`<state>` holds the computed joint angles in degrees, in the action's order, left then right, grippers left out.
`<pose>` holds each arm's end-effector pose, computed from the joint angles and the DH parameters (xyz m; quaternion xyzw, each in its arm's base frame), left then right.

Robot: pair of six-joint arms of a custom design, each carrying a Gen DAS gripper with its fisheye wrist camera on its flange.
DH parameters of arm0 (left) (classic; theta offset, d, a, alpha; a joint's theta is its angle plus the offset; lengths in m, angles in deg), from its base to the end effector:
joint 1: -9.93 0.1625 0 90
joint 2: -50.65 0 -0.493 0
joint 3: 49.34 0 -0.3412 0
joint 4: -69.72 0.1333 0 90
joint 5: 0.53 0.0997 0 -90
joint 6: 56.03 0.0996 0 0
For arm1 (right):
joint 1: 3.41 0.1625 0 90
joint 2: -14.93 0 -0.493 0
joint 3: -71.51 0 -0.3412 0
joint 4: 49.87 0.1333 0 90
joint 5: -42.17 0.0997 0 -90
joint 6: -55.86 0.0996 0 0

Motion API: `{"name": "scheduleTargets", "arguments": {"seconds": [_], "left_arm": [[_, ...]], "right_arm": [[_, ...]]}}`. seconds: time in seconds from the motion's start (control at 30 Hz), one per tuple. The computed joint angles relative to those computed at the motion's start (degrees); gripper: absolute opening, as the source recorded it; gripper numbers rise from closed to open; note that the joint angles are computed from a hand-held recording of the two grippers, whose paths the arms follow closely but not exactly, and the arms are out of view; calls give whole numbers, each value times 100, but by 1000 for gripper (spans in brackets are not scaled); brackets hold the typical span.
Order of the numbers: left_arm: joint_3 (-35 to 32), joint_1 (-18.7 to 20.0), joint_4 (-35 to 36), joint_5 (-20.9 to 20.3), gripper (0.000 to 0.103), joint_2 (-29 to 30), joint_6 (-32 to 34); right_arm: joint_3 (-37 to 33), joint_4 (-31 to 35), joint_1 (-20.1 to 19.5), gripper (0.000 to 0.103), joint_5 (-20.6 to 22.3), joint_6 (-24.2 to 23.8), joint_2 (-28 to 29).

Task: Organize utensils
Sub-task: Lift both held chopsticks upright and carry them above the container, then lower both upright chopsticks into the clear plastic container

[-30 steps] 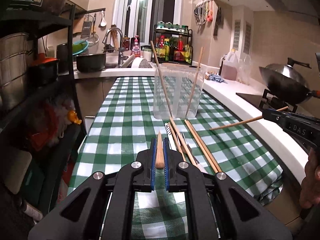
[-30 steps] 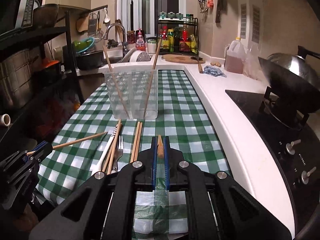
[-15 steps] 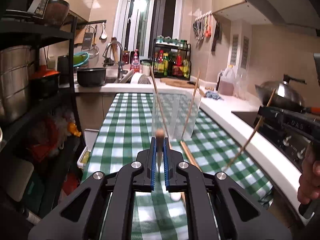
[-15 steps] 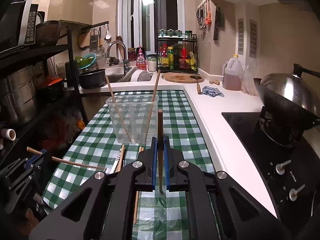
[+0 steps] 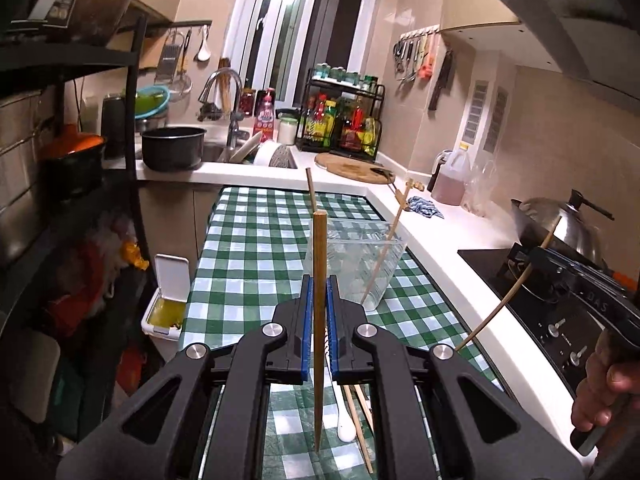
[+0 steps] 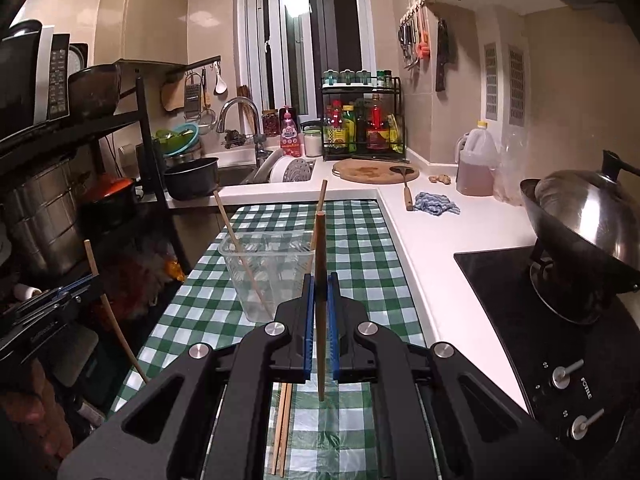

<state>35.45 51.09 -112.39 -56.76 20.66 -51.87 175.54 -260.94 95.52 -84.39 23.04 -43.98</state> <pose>-0.4429 -0.6377 0.1247 0.3214 0.8528 -0.3877 0.1382 0.1658 -0.5784 0.4202 0.0864 -0.7681 0.5204 0.3628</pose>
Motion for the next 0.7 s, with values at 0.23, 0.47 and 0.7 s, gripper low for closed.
{"name": "scheduleTargets", "arguments": {"seconds": [0.23,0.47,0.7], "left_arm": [[-917,119,526,-185,6,195,95],[-2514,207,712,-604,6,730,375],[-4383,276,1107,-966,6,1566,553]], "right_arm": [[-682,949,-13,7,253,347,-62],[-1848,1458,153,7,399,147,202],[-3130,1917,258,6,610,-236,651]]}}
